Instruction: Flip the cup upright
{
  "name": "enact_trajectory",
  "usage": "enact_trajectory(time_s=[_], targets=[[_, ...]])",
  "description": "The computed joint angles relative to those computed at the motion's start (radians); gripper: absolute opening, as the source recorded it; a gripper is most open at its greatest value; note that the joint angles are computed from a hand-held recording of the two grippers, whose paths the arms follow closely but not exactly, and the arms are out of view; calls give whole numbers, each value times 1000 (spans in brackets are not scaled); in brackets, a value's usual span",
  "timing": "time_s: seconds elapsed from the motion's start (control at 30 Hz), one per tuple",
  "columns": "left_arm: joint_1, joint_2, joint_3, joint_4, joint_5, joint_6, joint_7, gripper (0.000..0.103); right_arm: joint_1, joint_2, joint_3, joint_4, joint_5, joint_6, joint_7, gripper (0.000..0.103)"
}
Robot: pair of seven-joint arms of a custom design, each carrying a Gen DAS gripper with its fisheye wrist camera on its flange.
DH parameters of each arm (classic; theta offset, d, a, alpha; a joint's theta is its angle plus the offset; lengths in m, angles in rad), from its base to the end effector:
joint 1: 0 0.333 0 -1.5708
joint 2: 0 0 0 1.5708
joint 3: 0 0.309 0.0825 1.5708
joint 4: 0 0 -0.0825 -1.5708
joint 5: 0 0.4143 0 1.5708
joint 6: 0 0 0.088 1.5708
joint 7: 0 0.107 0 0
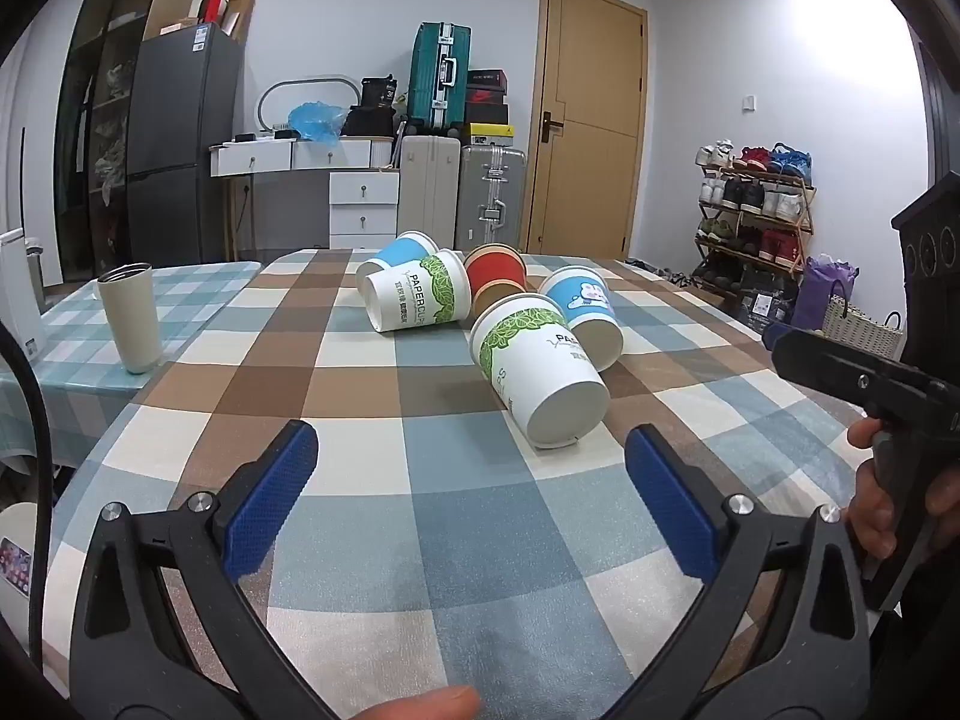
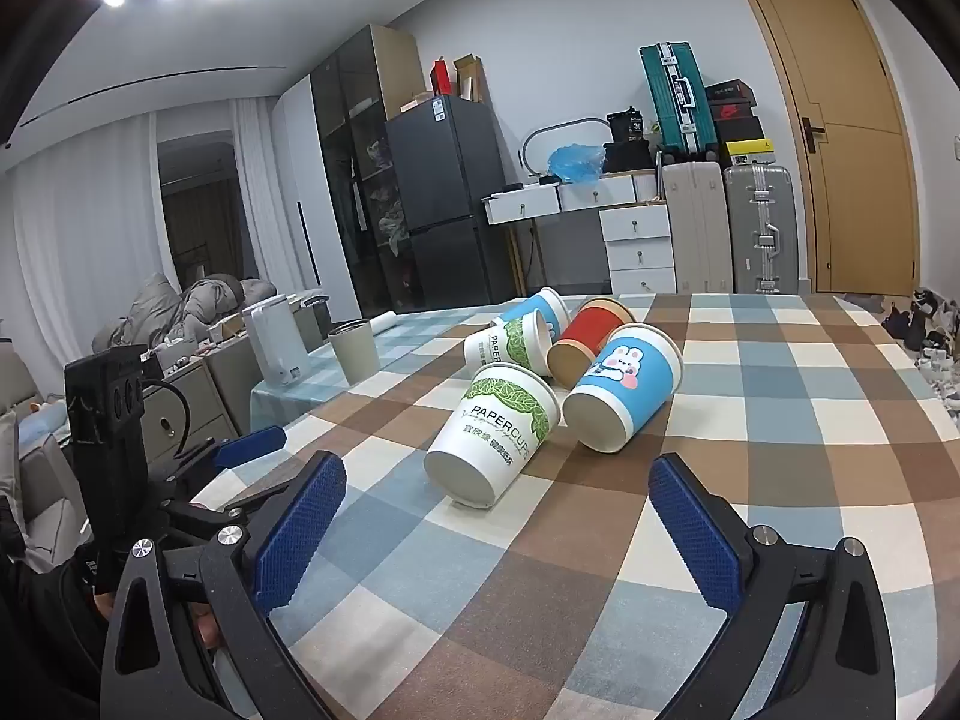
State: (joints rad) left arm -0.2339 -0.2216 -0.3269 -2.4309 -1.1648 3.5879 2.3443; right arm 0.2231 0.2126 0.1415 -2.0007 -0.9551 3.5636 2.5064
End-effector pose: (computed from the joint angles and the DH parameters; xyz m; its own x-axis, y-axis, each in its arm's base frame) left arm 0.4574 -0.1588 0.4793 -0.0424 -0.9958 0.0815 -0.3852 -0.0590 -0.9209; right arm 0.5444 0.3102 0.4602 0.6124 -0.7705 -0.1767 -0.3776 -0.0888 -0.9217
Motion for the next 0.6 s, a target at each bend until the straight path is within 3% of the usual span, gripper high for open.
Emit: enact_trajectory(time_s=[0.6], targets=[[1,-1,0,-1,4,-2,-8,102,0,1,-1,2,-6,0,5,103]])
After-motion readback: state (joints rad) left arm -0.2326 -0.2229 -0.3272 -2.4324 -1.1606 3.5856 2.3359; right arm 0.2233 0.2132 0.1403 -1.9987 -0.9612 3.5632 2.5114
